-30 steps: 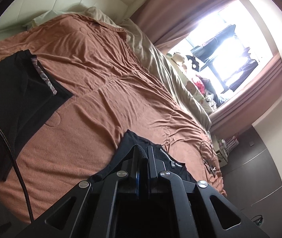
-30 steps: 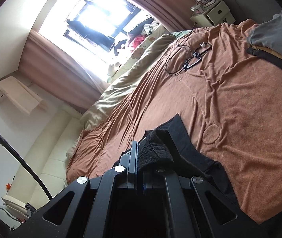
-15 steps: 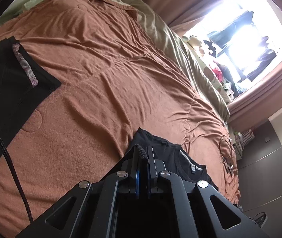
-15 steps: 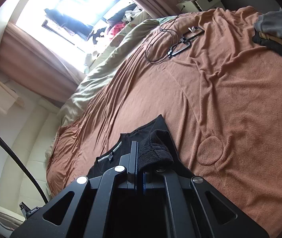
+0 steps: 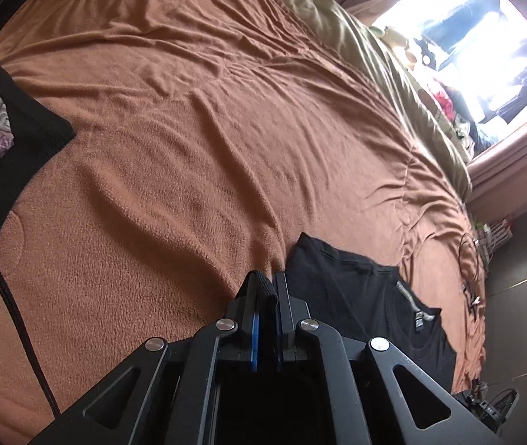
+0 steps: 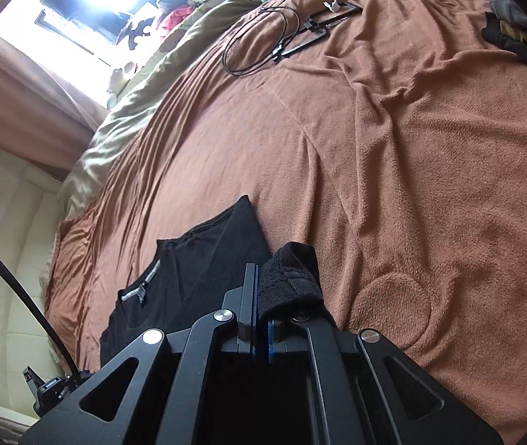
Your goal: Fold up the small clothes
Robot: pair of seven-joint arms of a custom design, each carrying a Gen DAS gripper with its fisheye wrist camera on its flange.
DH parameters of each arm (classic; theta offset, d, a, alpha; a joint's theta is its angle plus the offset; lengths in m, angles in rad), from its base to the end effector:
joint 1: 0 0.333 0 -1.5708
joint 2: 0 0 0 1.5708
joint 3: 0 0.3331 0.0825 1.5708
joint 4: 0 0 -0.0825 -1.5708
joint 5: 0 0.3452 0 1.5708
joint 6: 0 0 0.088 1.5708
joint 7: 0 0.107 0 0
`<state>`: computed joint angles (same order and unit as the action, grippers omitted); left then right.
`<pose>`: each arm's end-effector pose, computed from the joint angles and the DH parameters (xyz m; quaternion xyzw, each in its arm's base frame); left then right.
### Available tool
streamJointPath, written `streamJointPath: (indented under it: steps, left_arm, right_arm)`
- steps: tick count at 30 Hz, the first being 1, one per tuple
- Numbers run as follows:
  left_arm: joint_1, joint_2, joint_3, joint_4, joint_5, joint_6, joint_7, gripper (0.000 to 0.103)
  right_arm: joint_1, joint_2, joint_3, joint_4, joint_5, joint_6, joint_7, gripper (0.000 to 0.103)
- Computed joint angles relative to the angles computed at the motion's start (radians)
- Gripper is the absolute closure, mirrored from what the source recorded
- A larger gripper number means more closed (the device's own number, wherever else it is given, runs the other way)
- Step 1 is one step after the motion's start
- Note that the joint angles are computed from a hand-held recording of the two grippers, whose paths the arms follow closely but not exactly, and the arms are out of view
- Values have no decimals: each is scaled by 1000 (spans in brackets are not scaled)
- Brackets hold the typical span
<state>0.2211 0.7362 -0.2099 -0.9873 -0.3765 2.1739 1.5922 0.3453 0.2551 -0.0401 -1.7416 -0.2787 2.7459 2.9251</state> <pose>0.7606 0.0595 0.5068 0.7380 -0.5910 0.3258 0.0013 0.6147 0.2084 0.5472 -0.3362 0.8635 -0.0850 0.3661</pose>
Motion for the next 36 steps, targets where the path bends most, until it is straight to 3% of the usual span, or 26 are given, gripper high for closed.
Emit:
streamJointPath:
  steps: [3,4,5,7,10,14,22,25,32,36]
  left_arm:
    - [-12,47,4,91,33,-79,-4,95]
    - [-11,45,4,95,38,-86,3,87]
    - [-9,34,3,83,41,-82,16,82]
    - [-2,-3,3,34,39,-53,44,63]
    - [8,-48,9,-13,41,-38,83,57]
    - [10,-91,25,-58,64,-51,146,57]
    - [2,-130,62,-119,119,-64,211,57]
    - [-4,-111,65,-95,134,-90,216,57]
    - [-22,-51,60,-22,151,-115,204,57]
    - [-42,29,56,93,174,-171,198,57]
  right_arm:
    - [-8,21,23,76,27,-84,-85,94]
    - [-11,24,25,90,32,-88,-105,80]
    - [-6,19,21,98,24,-96,-113,60]
    - [19,-7,2,96,-34,-118,-83,41]
    - [7,-60,17,42,-34,-109,-91,41]
    - [-11,-109,45,6,-22,-167,-140,41]
    - [-24,-105,77,70,25,-360,-285,41]
    - [-26,-80,81,121,45,-430,-353,41]
    - [-23,2,72,234,68,-474,-455,41]
    - [-18,75,60,328,69,-507,-523,42]
